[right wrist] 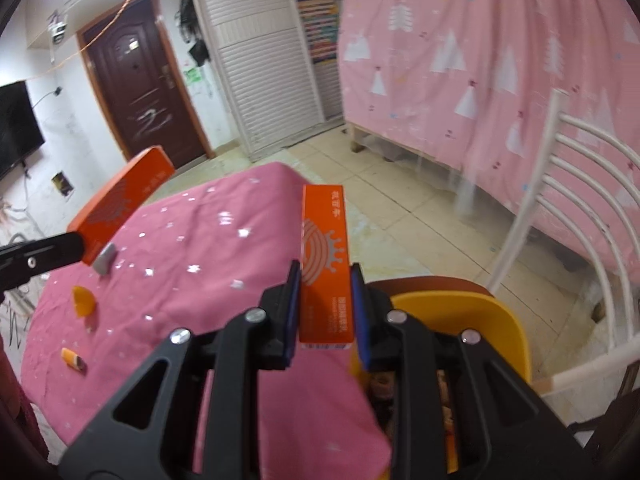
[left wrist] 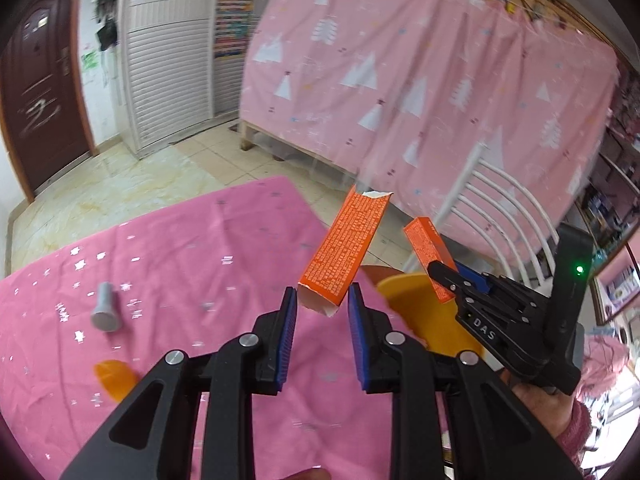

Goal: Collect trash
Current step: 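Carry both orange boxes over the yellow bin and open both tools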

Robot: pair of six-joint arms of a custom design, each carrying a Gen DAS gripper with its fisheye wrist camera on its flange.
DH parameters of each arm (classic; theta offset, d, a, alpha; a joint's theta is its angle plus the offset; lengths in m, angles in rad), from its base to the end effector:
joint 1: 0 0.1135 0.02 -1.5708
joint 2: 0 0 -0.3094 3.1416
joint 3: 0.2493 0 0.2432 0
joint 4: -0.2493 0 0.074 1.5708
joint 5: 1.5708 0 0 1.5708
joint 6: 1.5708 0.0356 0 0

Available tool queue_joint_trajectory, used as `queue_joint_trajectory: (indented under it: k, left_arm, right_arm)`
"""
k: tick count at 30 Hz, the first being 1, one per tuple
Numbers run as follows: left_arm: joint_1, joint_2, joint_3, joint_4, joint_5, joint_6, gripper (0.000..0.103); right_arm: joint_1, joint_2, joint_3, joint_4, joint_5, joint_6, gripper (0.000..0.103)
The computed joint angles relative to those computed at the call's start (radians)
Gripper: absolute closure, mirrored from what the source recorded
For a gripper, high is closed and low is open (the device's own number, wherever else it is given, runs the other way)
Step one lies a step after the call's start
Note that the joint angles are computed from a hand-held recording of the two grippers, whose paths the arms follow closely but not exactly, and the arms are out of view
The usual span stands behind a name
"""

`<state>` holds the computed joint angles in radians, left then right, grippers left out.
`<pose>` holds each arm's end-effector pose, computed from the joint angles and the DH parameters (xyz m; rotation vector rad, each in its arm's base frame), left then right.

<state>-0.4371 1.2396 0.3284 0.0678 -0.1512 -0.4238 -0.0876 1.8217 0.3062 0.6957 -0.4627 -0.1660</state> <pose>0.1688 -0.0730 0.1751 -0.0535 2.4122 -0.2171 0.2425 -0.0053 0.1038 -0.3050 2.3010 0.4248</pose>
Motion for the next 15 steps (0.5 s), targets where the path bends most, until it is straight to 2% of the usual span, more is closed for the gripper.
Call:
queue_joint_trajectory:
  k: [6, 15]
  left_arm:
    - [-0.185, 0.168, 0.085, 0.046, -0.061, -0.078, 0.085]
    - [-0.282, 0.394, 0.217, 0.087, -0.059, -0.106, 0.085]
  right_arm:
    - [-0.152, 0.076, 0.026, -0.019, -0.066, -0.081, 0.081]
    - [-0.298, 0.194, 0.071, -0.039, -0.116, -0.148, 0.080]
